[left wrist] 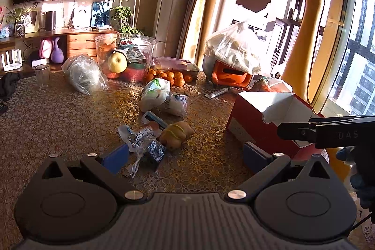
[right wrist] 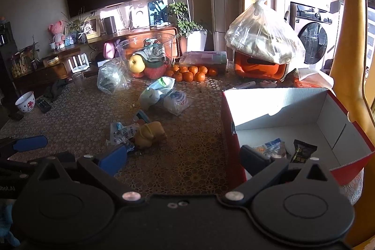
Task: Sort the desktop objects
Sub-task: 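Move the left tool toward the white cable while the right tool approaches the tan bun toy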
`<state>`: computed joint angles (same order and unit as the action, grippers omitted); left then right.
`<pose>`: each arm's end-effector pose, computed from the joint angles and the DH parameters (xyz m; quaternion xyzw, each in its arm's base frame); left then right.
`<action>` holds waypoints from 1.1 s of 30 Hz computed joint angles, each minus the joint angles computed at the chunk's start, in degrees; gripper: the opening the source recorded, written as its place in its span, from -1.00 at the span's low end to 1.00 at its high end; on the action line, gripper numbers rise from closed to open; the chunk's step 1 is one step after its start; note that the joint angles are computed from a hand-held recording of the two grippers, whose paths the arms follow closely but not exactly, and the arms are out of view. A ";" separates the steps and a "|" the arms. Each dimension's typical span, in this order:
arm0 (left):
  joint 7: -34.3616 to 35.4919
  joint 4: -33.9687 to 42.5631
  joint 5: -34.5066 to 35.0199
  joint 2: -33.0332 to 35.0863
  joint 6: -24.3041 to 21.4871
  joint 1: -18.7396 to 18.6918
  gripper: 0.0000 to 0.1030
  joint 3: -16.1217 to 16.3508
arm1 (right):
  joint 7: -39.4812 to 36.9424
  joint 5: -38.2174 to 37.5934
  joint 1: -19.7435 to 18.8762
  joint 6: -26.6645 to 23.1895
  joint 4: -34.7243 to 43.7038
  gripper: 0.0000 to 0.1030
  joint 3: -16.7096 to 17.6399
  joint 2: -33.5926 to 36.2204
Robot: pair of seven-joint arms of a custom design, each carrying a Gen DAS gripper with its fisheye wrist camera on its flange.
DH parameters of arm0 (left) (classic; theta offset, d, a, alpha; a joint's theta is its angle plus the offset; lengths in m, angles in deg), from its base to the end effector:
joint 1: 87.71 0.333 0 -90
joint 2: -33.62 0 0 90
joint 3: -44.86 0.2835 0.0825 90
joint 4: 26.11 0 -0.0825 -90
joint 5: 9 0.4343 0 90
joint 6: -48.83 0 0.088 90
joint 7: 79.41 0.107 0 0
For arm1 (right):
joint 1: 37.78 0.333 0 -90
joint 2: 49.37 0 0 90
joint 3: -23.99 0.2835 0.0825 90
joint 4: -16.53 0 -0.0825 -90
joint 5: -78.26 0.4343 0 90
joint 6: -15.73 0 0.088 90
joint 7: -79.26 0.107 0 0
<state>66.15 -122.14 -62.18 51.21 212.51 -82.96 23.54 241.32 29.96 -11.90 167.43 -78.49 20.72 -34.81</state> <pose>0.7115 -0.1385 0.4674 -0.4778 0.7205 -0.4663 0.1877 0.6573 0.2993 0.4900 -0.5470 0.7030 -0.3027 0.3390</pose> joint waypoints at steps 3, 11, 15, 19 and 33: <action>0.63 -0.93 -0.15 -0.02 2.39 0.05 1.00 -0.08 | -0.88 0.18 0.03 0.29 0.66 1.00 -0.01 0.61; -7.50 0.22 8.64 2.65 3.51 -0.23 0.99 1.23 | -5.31 3.85 0.21 1.37 4.26 0.99 -0.39 4.11; -7.25 0.85 11.13 4.48 6.00 1.86 0.99 -1.64 | -9.29 7.27 0.69 1.62 8.08 0.98 -1.08 7.66; -10.27 2.81 16.85 7.39 6.68 2.21 0.99 -2.11 | -13.89 11.85 1.10 2.22 12.32 0.98 -2.01 11.74; -30.04 16.28 36.78 19.66 2.29 -1.87 0.88 3.71 | -31.66 30.27 0.11 -2.12 35.11 0.90 -3.46 30.54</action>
